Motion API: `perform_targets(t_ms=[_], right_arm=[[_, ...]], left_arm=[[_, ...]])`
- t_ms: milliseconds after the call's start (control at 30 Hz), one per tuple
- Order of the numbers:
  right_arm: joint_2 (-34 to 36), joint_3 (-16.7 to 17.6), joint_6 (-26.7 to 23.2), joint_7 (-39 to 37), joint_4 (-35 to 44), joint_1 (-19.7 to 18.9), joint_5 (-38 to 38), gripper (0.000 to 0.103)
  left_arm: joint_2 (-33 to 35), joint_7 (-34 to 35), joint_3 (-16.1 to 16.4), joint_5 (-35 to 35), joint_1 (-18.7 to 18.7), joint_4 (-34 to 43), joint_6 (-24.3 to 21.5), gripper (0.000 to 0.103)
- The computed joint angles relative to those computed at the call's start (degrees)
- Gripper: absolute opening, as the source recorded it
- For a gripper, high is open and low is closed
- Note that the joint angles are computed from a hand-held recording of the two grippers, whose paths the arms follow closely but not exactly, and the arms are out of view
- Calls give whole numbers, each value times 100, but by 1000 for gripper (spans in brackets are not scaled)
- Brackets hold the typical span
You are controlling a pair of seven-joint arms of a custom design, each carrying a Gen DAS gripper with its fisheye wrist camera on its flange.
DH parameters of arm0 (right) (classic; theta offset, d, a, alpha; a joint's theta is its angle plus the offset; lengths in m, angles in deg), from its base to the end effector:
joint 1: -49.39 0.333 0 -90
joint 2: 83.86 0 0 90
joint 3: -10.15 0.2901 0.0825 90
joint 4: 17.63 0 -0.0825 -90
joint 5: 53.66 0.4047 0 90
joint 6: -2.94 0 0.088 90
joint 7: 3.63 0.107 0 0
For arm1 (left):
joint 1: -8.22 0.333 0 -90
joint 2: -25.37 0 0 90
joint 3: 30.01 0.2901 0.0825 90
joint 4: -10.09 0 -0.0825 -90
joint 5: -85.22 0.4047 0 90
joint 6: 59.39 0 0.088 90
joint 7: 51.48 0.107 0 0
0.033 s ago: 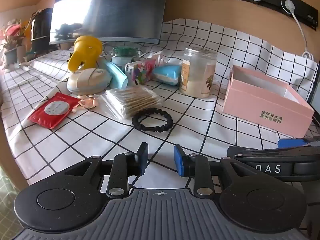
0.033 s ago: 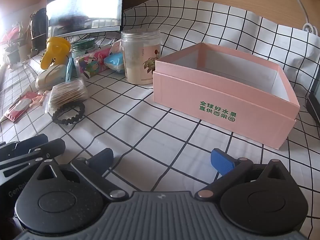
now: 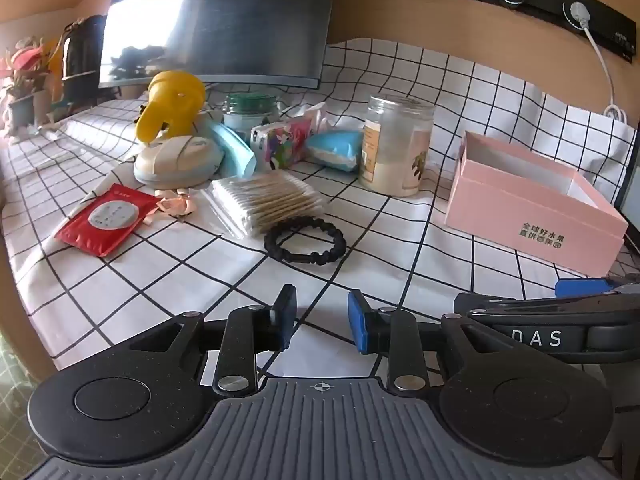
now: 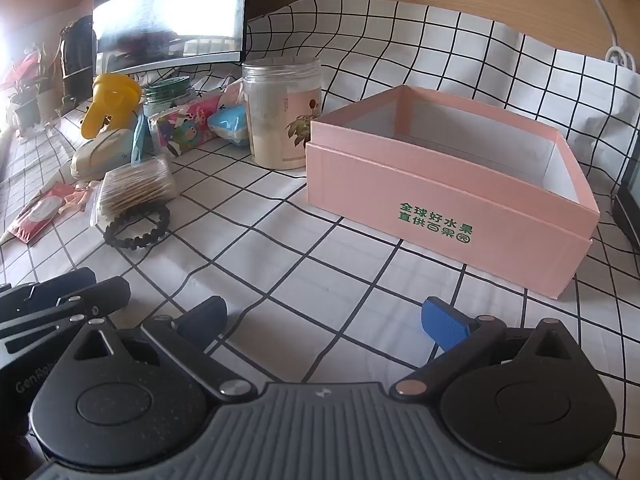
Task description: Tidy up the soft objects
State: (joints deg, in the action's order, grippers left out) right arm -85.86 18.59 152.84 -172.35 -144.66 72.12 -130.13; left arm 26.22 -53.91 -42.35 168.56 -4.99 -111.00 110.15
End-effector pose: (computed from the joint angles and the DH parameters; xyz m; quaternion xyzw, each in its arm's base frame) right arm 0.4729 0.3119 0.3866 -0.5819 0.6757 -0.3310 0.3086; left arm 0.4954 -0.3104 0.4207 -0.5601 0.6749 -0.3837 0.2891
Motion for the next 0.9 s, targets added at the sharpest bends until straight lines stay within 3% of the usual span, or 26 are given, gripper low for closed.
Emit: perform_targets(t_ms=[267,333,433,733,900], right_arm=[[2,0,-15,-31,6,6,15,103],[2,0,-15,-31,6,6,15,103],[2,0,-15,-31,6,7,15,103],[3,0,-14,-33,7,7,17,103],[2,0,-14,-34,7,7,19,103]], left_arm=[[293,84,-95,-249,-250,351,-310,31],[-35,-808,171,584,-27,16,302,31],[-23,-1071,96,761,44,43,334,31],[-18,-1202,50,891,106,50,354,31],[-24,-866,14,694,69,28,178,31]])
